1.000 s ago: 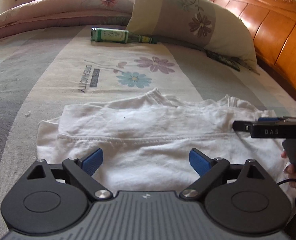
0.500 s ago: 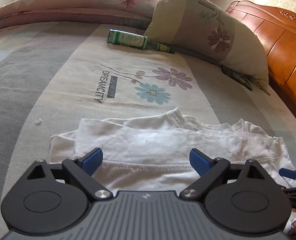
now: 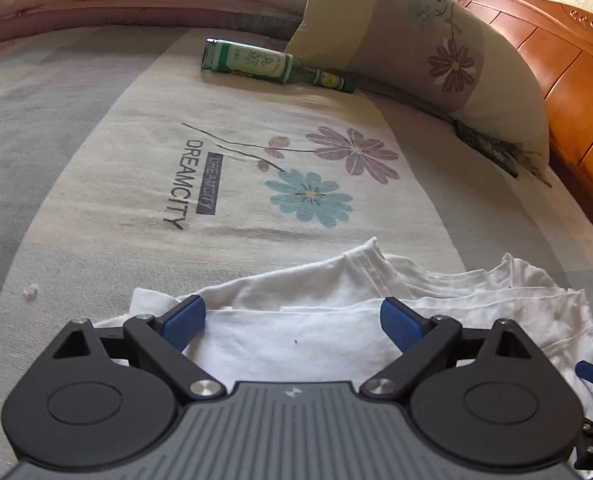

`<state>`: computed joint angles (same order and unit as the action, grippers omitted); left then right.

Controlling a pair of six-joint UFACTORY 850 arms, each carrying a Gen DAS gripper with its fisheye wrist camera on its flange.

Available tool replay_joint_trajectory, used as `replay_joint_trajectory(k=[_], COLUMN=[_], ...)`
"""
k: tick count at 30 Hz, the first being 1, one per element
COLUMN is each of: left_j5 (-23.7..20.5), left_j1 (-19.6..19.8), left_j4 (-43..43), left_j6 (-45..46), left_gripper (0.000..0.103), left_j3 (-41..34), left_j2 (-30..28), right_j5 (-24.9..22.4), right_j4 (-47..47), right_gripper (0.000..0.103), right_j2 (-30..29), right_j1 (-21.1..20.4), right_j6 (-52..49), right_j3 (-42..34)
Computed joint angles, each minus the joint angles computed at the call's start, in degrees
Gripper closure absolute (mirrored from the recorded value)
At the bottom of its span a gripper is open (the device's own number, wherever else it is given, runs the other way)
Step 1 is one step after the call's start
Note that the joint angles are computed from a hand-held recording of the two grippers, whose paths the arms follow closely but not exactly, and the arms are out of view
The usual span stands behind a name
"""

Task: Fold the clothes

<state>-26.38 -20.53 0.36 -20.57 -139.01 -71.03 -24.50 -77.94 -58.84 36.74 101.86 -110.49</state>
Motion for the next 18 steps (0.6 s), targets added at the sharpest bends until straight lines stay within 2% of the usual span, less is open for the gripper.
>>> replay_joint_trajectory(k=[2,5,8,10,12,13,15,18], left_j5=[-1.01,3.40,5.14,4.59,1.31,1.15,4.49,5.58], left_j1=[-0.17,-0.01,0.31,0.42,0.69,0.79,0.93,0.95], left_j4=[1.81,-1.93,-5.87,-4.27,-1.57,-0.23,1.65,6.35], left_j6=[-2.97,1.31,5.32,2.71,-2.53,-4.70,-7.05,-10.83], left_gripper=[0.009,0.009,0.008,0.008,0.009,0.010,0.010,0.010], left_j3=[-0.50,7.49,12.28,13.31,12.22,12.72,16.73,18.58], left_j2=[0.42,5.83,8.94,9.23,8.00,8.06,10.22,12.03], right_j5=[-0.20,-0.68,-0.95,-0.98,-0.96,-0.91,-0.76,-0.42], right_j4=[-0.32,-0.50,-0.26,-0.43,-0.80,-0.77,-0.52,-1.27], right_gripper=[0.000,0.000,0.000,0.000,0.000,0.000,0.000,0.000], right_j2=[-0.08,-0.25,-0.33,-0.29,-0.20,-0.15,-0.04,0.21], right_j1=[0.05,0.17,0.20,0.21,0.22,0.21,0.18,0.14], right_j6=[0.42,0.89,0.90,1.14,1.56,1.54,1.25,1.90], right_j3=[-0.07,-0.28,-0.42,-0.33,-0.14,-0.08,0.03,0.48])
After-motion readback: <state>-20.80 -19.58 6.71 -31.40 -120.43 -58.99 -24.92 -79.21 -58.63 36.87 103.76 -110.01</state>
